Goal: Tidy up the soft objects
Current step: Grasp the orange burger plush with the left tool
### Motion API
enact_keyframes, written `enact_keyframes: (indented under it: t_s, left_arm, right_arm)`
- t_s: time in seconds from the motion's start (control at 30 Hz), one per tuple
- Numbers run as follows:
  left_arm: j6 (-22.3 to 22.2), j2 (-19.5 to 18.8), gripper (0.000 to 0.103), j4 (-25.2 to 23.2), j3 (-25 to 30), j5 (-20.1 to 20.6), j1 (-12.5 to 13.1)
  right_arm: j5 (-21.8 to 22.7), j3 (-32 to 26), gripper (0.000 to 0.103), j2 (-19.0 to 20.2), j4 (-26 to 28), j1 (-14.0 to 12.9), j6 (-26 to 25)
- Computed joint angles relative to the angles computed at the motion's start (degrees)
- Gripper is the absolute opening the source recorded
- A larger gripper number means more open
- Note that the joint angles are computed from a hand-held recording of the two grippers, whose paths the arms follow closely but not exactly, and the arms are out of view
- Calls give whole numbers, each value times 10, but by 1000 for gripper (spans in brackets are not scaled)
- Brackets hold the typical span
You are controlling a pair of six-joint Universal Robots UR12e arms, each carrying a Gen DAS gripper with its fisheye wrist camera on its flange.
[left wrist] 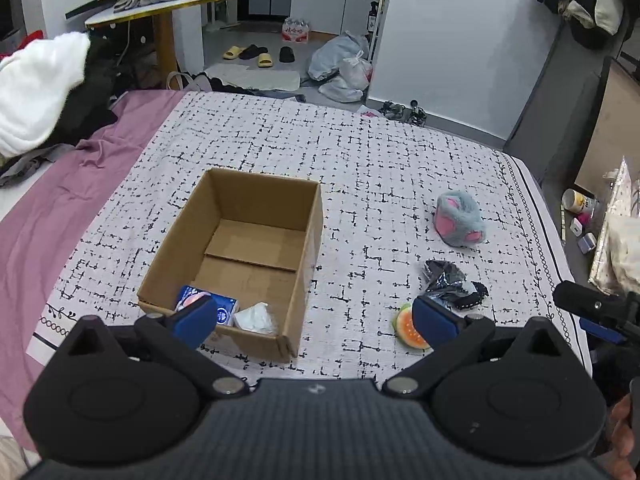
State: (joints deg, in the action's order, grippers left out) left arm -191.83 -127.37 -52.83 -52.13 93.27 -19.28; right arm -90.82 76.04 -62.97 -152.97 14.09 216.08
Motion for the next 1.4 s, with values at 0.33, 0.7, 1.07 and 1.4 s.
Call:
enact_keyframes:
  t_s: [0.33,0.7,1.07,1.4]
  left_arm:
    - [-24,-10,103,21,16,25,-16]
    - [-24,-34,103,20,44,22,-30]
    - [-52,-70,101,5,66,19,-38]
    - [-78,-119,100,-60,124,17,-46]
  right_arm:
    - [36,4,103,-4,-1,-17,-15]
    - [79,-9,103,9,-24,-39,-5]
    - [125,17,102,32,-65,-59,57]
    - [136,12,88,52,-47,-73,117]
